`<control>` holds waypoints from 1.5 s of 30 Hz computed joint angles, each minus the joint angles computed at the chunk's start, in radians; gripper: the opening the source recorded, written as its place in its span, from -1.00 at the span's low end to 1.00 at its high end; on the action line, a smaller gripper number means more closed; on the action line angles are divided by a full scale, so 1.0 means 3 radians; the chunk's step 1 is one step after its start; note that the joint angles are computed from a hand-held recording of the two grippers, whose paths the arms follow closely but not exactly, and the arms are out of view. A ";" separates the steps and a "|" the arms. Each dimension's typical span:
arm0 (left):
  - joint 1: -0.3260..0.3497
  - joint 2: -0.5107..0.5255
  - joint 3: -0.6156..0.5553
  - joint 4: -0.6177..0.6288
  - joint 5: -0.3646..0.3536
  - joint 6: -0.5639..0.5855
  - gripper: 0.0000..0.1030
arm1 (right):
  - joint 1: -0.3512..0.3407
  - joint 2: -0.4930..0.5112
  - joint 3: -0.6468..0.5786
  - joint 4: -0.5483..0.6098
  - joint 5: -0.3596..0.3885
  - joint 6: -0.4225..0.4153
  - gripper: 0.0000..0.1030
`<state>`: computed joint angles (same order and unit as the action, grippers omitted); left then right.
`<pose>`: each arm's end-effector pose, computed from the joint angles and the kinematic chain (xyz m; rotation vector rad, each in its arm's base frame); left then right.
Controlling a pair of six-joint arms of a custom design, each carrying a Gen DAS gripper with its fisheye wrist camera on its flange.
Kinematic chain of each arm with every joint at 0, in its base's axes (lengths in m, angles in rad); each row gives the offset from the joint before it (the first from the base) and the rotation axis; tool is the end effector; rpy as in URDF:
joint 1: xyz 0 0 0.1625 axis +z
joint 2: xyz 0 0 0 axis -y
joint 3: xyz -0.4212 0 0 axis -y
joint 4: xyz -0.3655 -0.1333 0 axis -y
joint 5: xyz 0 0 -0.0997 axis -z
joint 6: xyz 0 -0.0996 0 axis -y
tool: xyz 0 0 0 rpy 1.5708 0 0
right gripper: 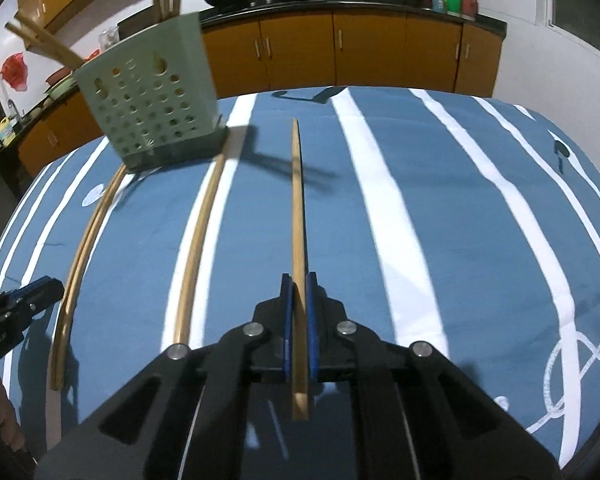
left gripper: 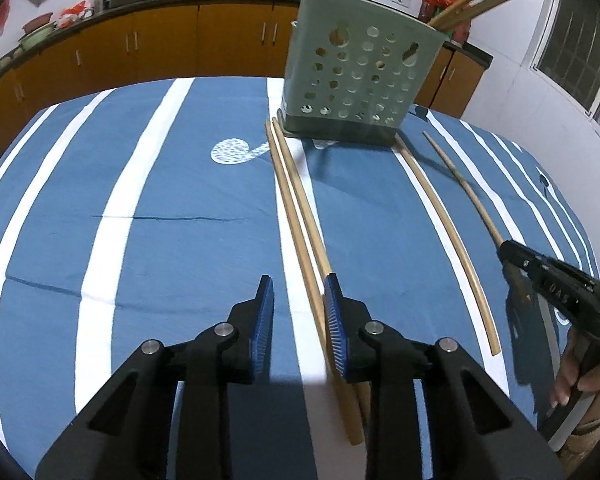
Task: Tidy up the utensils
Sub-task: 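Lower both open tools to the loose chopsticks and close on one each, then hold the grasped chopsticks in both tools above the cloth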
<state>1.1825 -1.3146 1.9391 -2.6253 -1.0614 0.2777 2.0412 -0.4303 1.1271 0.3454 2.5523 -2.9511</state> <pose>-0.0324 -0.5595 0.3188 0.7089 2.5009 -0.6032 0.3192 -0.5163 0.0056 -0.0081 -2.2222 0.9443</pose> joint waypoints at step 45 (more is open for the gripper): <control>0.0064 0.0177 -0.0168 -0.0252 0.0396 0.0150 -0.85 | -0.0005 0.0044 -0.0032 -0.0038 -0.0170 -0.0149 -0.81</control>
<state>1.2017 -1.2614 1.8888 -2.7009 -0.9427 0.3226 2.0396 -0.4172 1.1176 0.3341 2.5013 -2.9958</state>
